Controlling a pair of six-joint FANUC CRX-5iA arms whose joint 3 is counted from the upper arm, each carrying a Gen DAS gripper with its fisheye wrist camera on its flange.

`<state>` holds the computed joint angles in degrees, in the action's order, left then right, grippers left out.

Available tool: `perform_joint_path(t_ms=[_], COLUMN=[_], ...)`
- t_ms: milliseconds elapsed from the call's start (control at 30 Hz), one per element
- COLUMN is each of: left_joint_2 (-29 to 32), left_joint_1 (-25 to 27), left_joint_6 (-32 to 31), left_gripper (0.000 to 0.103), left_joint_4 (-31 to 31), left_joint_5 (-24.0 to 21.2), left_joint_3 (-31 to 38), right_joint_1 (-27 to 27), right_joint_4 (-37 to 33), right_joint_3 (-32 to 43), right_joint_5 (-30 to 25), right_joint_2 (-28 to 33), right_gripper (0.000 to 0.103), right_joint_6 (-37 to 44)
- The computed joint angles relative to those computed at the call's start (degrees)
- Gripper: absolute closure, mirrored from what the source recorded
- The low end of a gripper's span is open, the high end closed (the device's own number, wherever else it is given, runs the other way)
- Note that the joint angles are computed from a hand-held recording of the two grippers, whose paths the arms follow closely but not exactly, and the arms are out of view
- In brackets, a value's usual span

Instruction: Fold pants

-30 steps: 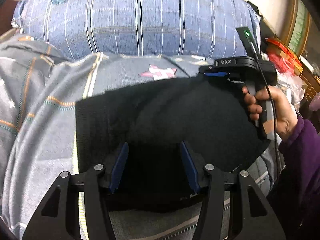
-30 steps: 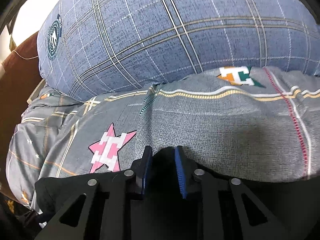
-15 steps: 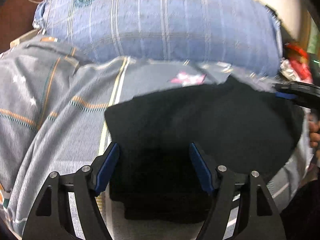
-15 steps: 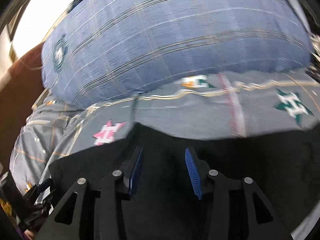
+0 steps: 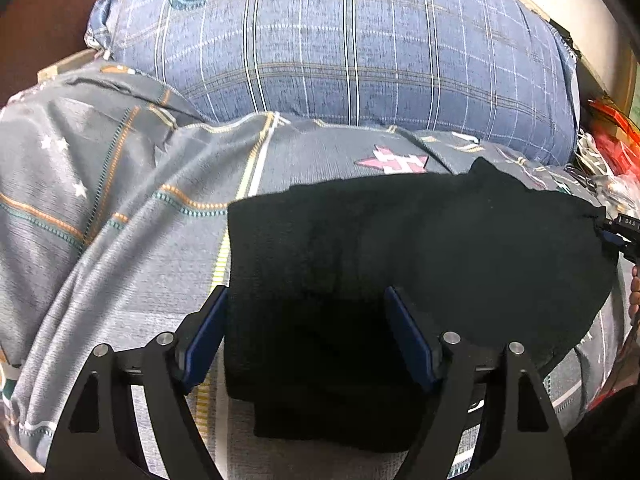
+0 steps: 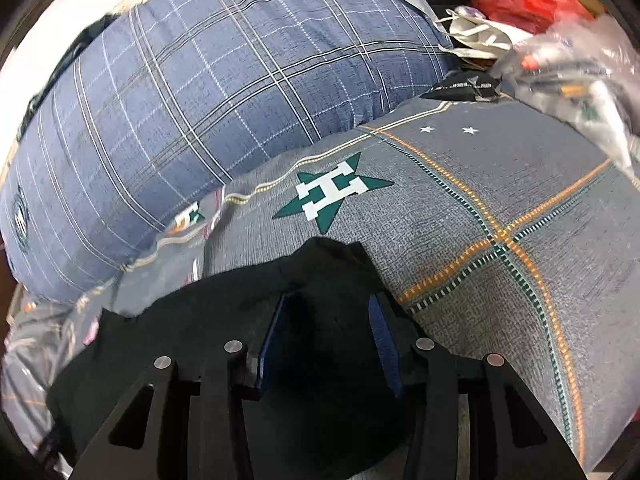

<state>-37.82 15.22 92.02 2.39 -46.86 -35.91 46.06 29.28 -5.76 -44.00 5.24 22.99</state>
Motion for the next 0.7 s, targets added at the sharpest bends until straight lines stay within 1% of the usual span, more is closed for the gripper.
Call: perform_joint_path(t_ms=[33,100,200,233,267,300,333,367,400,433,500,567,600,633,700], left_joint_2=[-0.5,-1.3,-3.1,-4.1,-4.6,-4.8,-4.6,-4.3,-4.0,-3.2,-2.3,-1.1,-0.8,-0.5,0.1], left_joint_1=[-0.3,-0.7,-2.5,-3.0,-3.4,-4.1,-5.8,-6.4,-6.9,-8.0,-8.8,-10.5,-10.3,-9.9,-10.9], left_joint_6=[0.4,0.7,2.4,2.1,1.6,1.5,2.5,1.9,1.4,1.4,0.1,2.0,0.5,-2.3,-3.5], left_gripper=[0.025,0.025,0.025,0.025,0.025,0.025,0.025,0.025,0.024,0.020,0.019,0.019,0.019,0.019,0.019], left_joint_4=[-0.6,-1.4,-4.4,-4.8,-5.1,-6.1,-8.3,-8.6,-8.6,-9.1,-8.1,-8.9,-6.7,-2.9,-0.6], left_joint_5=[0.4,1.1,2.5,3.6,4.3,4.8,4.9,5.2,5.4,5.2,5.1,4.2,4.1,4.1,4.7], left_joint_3=[0.0,-0.1,-0.2,-0.6,-0.9,-0.8,-0.1,0.1,0.2,0.7,1.1,2.5,2.6,2.7,3.4], right_joint_1=[0.5,1.1,2.5,2.9,3.5,4.3,4.8,5.1,5.2,5.1,4.7,3.5,2.6,1.8,0.4], right_joint_4=[0.2,1.1,3.5,4.8,6.8,9.5,11.2,11.8,11.5,10.7,8.6,6.1,3.7,1.7,-1.0], right_joint_3=[-0.4,-2.1,-5.9,-7.2,-8.5,-9.7,-10.5,-11.1,-11.9,-12.6,-14.1,-15.5,-16.0,-16.3,-17.2], right_joint_5=[0.0,1.9,4.8,5.4,5.4,4.2,3.0,2.3,2.5,2.9,4.4,7.0,8.7,10.0,12.2], right_joint_2=[-0.6,-2.3,-5.8,-6.9,-7.9,-8.8,-9.3,-10.1,-11.0,-12.0,-13.9,-15.7,-16.5,-17.1,-18.1], right_gripper=[0.059,0.057,0.057,0.057,0.056,0.055,0.054,0.053,0.052,0.052,0.052,0.052,0.052,0.052,0.051], right_joint_6=[-0.4,-1.6,-5.9,-7.5,-9.4,-11.7,-13.2,-14.1,-14.7,-14.7,-14.7,-14.9,-14.4,-13.8,-14.2])
